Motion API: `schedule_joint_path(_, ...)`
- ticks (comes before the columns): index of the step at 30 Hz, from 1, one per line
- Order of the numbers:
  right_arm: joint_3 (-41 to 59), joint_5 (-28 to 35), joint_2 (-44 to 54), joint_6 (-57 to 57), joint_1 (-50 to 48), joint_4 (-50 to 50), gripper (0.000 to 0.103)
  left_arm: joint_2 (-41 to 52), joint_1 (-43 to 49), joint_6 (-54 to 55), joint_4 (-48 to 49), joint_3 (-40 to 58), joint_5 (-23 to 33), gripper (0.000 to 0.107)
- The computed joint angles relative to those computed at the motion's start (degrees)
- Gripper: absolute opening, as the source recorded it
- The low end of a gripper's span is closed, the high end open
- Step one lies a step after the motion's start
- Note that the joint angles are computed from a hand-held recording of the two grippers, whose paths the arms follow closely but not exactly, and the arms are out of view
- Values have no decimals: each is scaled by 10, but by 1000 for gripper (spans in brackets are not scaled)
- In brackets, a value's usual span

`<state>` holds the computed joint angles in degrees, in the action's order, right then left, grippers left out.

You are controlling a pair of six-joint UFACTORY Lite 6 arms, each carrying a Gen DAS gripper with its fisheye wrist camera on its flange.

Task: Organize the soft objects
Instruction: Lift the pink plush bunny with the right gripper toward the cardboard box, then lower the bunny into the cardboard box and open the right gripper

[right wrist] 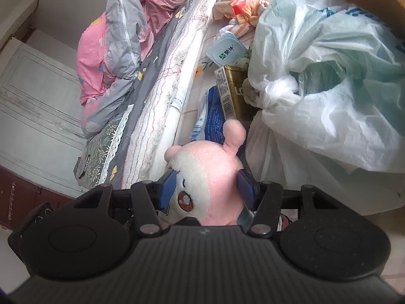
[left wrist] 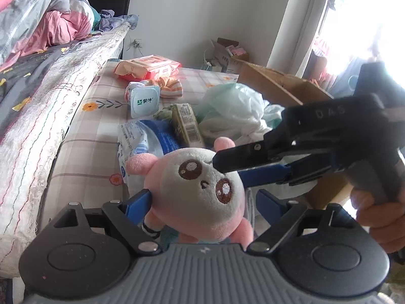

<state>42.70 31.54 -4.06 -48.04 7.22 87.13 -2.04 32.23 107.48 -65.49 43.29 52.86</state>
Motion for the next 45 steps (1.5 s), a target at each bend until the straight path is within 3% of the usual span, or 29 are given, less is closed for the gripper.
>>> schedule_joint_path(3,-1,-12,6,-24,11,25,53,-29,-8,11,-4,-23,-29,83)
schedule_joint_path(6,-6,-22,-10,-21,20,23,54,-53,25,-14,12,-13,22,83)
schedule_joint_path(10,-22,10,-55,-14,6,22,54,-109,63,-34,17,-5,78,83)
schedule_joint_path(15,-24,36,-143,36,-28,-24,53,-176,52,-80,5,18,129,83)
schedule_joint_path(19,-3,110,-208,84,-136,-97,54,-209,-42,-136,-18,47,117,84)
schedule_joint_path(23,61,237,-212,75,-320,-145,54,-202,-226,-210,-32,95,26,86)
schedule_joint_path(26,133,330,-157,49,-457,-166,54,-153,-369,-270,-16,145,-66,87)
schedule_joint_path(32,314,386,46,22,-584,-231,54,21,-594,-452,94,277,-208,86)
schedule_joint_path(38,499,393,282,53,-605,-296,54,202,-678,-593,216,415,-240,84)
schedule_joint_path(42,647,438,452,89,-587,-300,53,289,-697,-660,295,490,-239,78)
schedule_joint_path(45,712,396,522,119,-549,-333,53,316,-700,-702,346,510,-253,78)
